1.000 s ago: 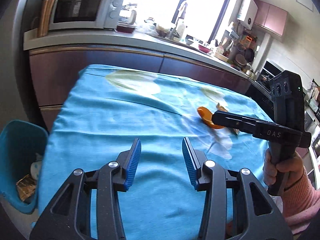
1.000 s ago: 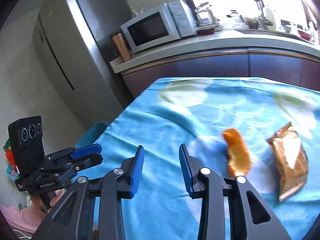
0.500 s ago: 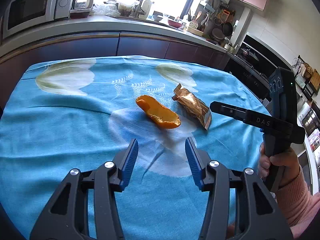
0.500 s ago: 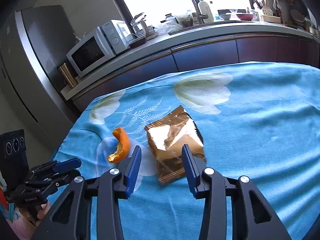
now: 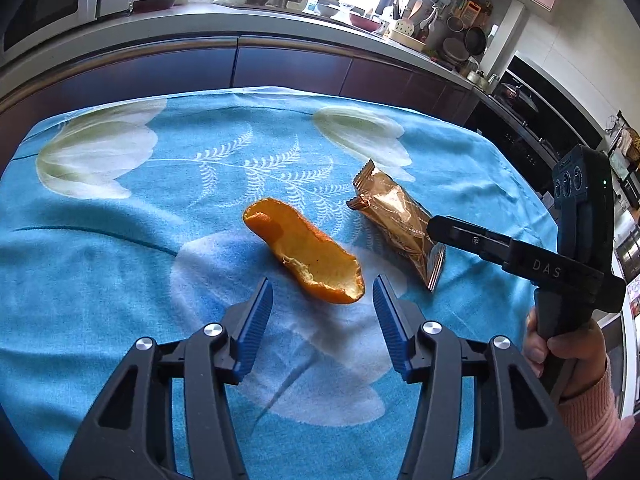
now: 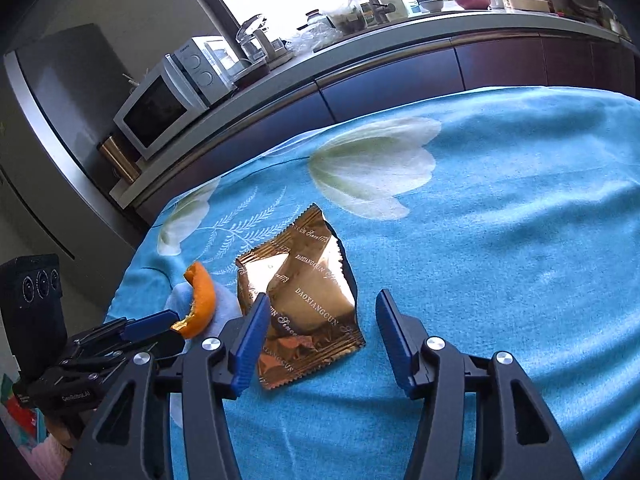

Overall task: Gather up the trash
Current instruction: 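Move both open tools back over the last peel and gold wrapper, then grasp the orange peel with the left tool while the right tool grasps the gold wrapper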

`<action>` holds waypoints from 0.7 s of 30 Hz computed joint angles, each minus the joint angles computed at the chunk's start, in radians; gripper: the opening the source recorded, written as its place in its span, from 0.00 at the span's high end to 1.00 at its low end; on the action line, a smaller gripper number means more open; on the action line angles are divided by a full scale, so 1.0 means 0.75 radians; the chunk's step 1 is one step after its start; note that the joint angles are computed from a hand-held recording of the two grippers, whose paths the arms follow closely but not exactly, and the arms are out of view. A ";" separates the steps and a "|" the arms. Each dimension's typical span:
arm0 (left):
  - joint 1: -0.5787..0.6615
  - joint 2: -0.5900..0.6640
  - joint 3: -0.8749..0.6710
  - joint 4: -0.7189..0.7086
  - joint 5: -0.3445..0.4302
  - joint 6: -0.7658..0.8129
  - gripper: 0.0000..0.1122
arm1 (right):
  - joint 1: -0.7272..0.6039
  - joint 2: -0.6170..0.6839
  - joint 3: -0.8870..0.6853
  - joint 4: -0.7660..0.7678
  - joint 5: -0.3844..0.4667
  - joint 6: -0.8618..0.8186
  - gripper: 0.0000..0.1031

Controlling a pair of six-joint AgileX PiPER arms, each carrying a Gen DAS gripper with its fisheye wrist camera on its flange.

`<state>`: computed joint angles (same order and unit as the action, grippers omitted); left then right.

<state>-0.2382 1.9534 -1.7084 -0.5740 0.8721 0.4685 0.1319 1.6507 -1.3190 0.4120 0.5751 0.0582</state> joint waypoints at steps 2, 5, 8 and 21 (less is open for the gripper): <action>-0.002 0.016 -0.021 0.017 0.003 -0.018 0.59 | 0.007 0.015 -0.019 -0.002 0.012 -0.009 0.49; 0.008 0.026 -0.031 0.003 0.016 -0.010 0.68 | 0.016 0.023 -0.031 0.004 0.023 -0.028 0.49; 0.015 0.025 -0.029 -0.005 0.019 -0.001 0.78 | 0.023 0.030 -0.045 -0.001 0.034 -0.036 0.51; 0.087 -0.117 0.156 -0.071 -0.077 0.121 0.86 | 0.030 0.011 0.001 0.200 0.015 -0.209 0.89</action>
